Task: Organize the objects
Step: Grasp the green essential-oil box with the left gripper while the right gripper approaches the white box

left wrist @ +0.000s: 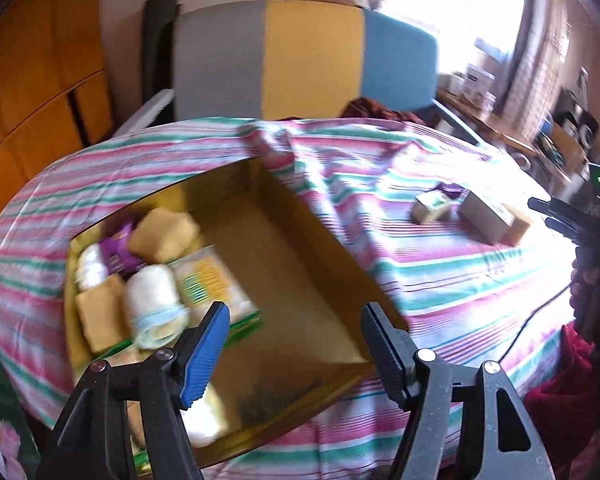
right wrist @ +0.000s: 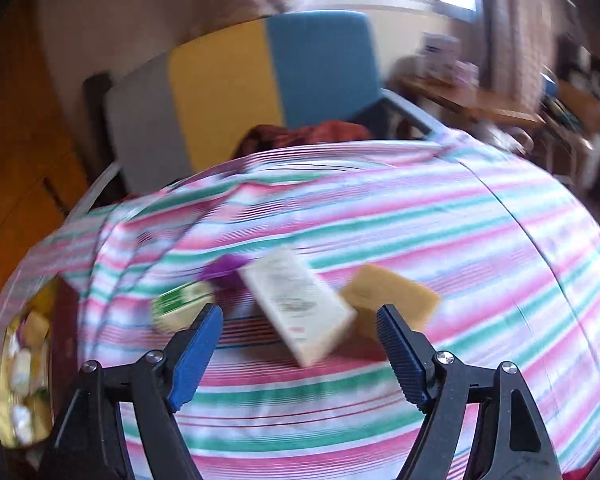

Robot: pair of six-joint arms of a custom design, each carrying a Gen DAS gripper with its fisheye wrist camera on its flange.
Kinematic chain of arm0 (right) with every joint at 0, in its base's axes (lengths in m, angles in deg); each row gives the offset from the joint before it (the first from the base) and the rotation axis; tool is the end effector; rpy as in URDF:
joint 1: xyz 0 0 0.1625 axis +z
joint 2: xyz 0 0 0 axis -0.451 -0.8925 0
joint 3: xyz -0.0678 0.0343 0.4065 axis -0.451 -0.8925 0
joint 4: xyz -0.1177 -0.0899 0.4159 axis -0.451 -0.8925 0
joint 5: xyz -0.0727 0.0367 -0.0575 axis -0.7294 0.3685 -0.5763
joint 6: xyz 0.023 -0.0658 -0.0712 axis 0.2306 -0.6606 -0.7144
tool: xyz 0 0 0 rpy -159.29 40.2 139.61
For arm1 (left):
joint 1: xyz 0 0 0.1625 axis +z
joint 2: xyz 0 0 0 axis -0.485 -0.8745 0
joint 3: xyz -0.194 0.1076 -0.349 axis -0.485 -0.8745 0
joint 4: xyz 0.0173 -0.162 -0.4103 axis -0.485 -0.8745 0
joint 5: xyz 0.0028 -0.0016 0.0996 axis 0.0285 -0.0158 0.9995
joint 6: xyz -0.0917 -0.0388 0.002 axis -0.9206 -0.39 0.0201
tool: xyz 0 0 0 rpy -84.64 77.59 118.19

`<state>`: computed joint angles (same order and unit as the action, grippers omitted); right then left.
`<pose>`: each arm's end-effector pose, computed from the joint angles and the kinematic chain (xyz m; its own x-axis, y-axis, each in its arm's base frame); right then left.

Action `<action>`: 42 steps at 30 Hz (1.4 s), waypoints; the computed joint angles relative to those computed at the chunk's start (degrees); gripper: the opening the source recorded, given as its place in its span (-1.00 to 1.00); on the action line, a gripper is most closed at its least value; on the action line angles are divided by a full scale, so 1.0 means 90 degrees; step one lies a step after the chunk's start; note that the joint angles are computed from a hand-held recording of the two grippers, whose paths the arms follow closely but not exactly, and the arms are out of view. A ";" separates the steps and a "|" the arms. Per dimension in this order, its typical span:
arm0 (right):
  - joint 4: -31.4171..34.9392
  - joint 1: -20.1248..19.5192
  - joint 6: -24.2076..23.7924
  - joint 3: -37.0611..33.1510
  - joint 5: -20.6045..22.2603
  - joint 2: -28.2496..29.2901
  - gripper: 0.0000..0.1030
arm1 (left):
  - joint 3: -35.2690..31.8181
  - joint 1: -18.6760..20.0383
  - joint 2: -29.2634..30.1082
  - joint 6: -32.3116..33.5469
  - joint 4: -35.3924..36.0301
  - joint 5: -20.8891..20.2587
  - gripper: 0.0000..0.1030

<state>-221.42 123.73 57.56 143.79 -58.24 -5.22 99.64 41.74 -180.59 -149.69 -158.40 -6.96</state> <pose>0.1319 -0.3839 0.2348 -0.8233 0.0012 0.5676 -0.3962 0.7148 -0.5763 -0.1682 -0.2468 0.2424 -0.7477 0.0723 -0.6601 0.4506 0.7854 -0.4244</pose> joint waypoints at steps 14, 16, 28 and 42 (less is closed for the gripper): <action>0.0857 -0.1003 0.1758 0.0119 0.0944 -0.1062 0.69 | -0.0549 0.1180 0.3634 0.3181 -0.4384 -0.0427 0.31; 0.0895 -0.0988 0.1710 0.0153 0.1018 -0.1071 0.69 | -0.0742 0.1373 0.4035 0.3480 -0.4631 -0.0464 0.31; 0.1178 -0.1156 0.1896 0.0185 0.1359 -0.1267 0.73 | -0.2043 0.2523 0.6083 0.5654 -0.5734 -0.0631 0.41; 0.1436 -0.1207 0.1902 0.0132 0.1467 -0.1237 0.75 | -0.2919 0.3255 0.7230 0.6580 -0.6343 -0.0840 -0.41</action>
<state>-208.49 112.86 74.68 144.98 -45.03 -16.35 73.36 71.04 -115.51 -90.47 -215.48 -14.52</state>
